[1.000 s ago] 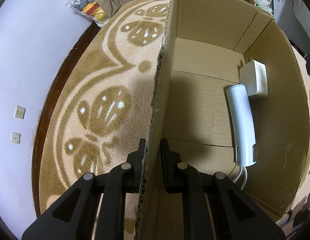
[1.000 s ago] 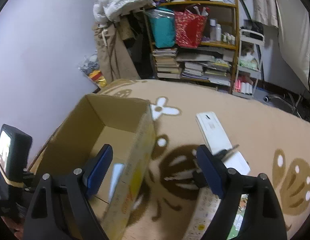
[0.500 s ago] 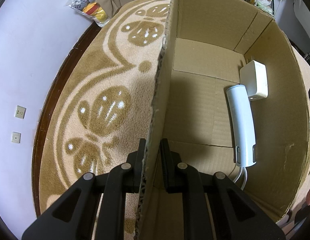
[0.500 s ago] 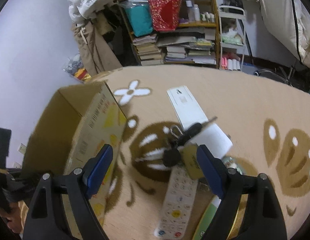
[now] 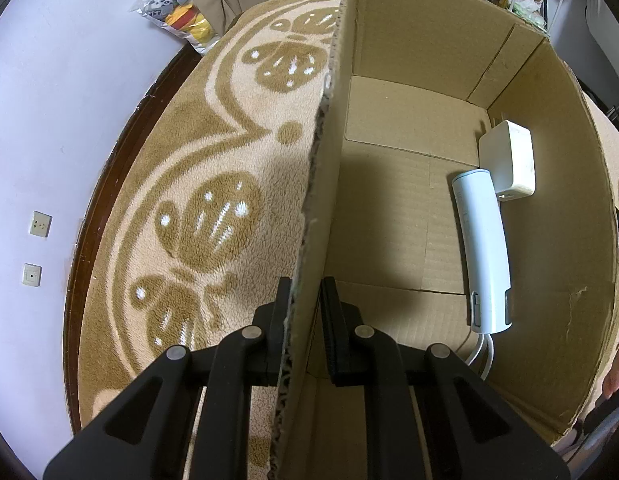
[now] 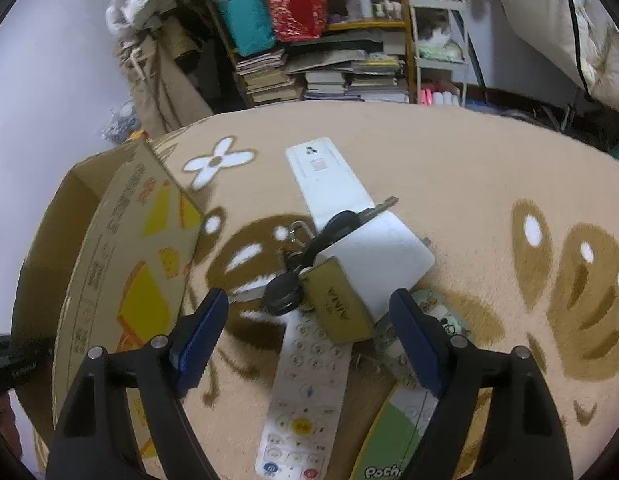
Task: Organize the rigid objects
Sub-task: 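Move the right gripper to the keys and grasp the key ring, then carry the keys into the box with the right gripper and lower them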
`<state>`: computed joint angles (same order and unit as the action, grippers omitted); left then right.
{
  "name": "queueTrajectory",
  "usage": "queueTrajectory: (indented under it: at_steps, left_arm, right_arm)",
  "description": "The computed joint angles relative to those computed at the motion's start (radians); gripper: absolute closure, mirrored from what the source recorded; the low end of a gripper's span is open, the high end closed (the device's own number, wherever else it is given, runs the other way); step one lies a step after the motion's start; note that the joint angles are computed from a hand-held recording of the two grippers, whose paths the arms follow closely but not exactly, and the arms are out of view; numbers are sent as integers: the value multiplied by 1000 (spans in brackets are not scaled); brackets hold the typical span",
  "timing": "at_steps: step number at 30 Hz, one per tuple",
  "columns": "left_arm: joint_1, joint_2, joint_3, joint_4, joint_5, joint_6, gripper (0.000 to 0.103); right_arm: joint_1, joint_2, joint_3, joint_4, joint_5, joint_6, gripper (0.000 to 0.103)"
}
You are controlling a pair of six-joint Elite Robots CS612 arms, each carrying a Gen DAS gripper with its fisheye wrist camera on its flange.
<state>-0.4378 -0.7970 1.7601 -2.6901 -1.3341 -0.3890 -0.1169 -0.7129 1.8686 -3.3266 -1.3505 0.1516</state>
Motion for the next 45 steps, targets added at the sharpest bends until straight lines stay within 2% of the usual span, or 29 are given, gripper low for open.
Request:
queueTrajectory:
  at_steps: [5, 7, 9, 16, 22, 25, 31, 32, 35, 36, 41, 44, 45]
  left_arm:
    - [0, 1, 0, 0, -1, -1, 90]
    - [0, 1, 0, -1, 0, -1, 90]
    - [0, 1, 0, -1, 0, 0, 90]
    - [-1, 2, 1, -2, -1, -2, 90]
    - [-1, 2, 1, -1, -2, -3, 90]
    - [-1, 1, 1, -1, 0, -2, 90]
    - [-1, 1, -1, 3, 0, -2, 90]
    - [-1, 1, 0, 1, -1, -1, 90]
    - [0, 1, -1, 2, -3, -3, 90]
    - [0, 1, -2, 3, -4, -4, 90]
    - [0, 1, -1, 2, -2, 0, 90]
    - [1, 1, -2, 3, -7, -3, 90]
    - [1, 1, -2, 3, -7, -3, 90]
  right_arm:
    - [-3, 9, -19, 14, -13, 1, 21]
    - [-1, 6, -26, 29, -27, -10, 27]
    - [0, 3, -27, 31, -23, -19, 38]
    - [-5, -3, -24, 41, 28, -27, 40]
    - [-7, -13, -25, 84, 60, -44, 47]
    - [-12, -18, -25, 101, 76, -39, 54]
    - [-15, -25, -23, 121, 99, -45, 56]
    - [-15, -27, -22, 121, 100, -44, 60]
    - [-18, -25, -23, 122, 121, -40, 62]
    - [-18, -24, -29, 149, 127, -48, 66]
    - [-5, -10, -40, 167, 76, -55, 71]
    - [8, -1, -36, 124, 13, -48, 92]
    - [10, -2, -33, 115, -5, -49, 95]
